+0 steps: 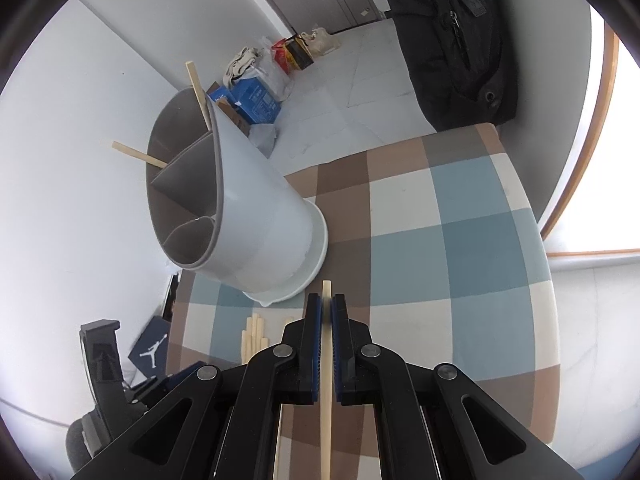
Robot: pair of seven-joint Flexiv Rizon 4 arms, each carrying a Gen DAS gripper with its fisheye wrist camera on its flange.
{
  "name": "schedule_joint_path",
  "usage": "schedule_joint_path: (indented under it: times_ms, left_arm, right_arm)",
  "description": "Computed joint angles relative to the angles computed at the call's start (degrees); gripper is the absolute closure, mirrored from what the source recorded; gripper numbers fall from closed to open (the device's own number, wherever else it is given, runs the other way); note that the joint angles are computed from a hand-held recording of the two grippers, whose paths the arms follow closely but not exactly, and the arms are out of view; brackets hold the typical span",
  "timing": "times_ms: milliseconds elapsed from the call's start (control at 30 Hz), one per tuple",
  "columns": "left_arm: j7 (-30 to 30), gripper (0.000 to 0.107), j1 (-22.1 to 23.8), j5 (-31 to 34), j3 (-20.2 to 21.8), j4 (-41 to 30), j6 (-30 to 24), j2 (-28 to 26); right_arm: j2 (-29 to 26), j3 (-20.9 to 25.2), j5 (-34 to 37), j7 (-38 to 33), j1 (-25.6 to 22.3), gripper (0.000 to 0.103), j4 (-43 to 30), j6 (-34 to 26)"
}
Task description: Organize utensils
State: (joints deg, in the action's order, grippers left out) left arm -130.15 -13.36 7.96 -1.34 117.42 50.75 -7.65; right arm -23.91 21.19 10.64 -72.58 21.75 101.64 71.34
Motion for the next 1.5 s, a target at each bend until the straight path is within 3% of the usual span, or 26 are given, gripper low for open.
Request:
schedule_joint_path:
  times_ms: [333,567,733,867,1000,1033,1400,1500]
  left_arm:
    - [0.8,0.057,0.0,-4.3,-0.7,1.2,2.4,0.0]
    - [1.1,0.056,-0.5,-0.9,-0.3,-0.3,0.7,-0.5]
    - [0.7,0.056,-0.5,0.6,-0.2,-2.0,-4.2,-0.2]
    - [2.6,0.056,0.2,-5.1,-0.7,0.9,2.0,0.9]
    - [3.1,0.055,-0.4,-2.7,-1.1,-1.9,-1.6,-1.2]
    - [3.1,0.055,-0.3,-3.8,-0.9,-0.6,0.9,-0.9]
    - [0.9,0.055,-0.5,0.4,-0.1,-1.9,-4.4,0.1]
    - [1.8,0.055,0.1,-2.4,-0.4,-1.4,-3.6,0.0]
  right_arm:
    - [0.5,0.7,1.6,-1.3,-0.8,0.099,0.1,0.2]
    - [0.5,0.5,1.8,-1.5,-0.5,0.099,-0.1,-0.1]
    - [0.4,0.3,1.6,-1.3,-0.2,0.099,-0.1,-0.1]
    - [0.3,0.4,1.7,-1.2,-0.1,0.099,-0.2,-0.2]
    - [0.2,0.5,1.7,-1.4,-0.1,0.099,-0.2,0.1]
    - [0.2,0.5,1.7,-1.4,-0.1,0.099,-0.2,0.0]
    - [0.1,0.9,2.5,-2.2,-0.5,0.099,-0.8,-0.9]
    - [0.1,1.0,2.7,-2.5,-0.4,0.099,-0.8,-1.0]
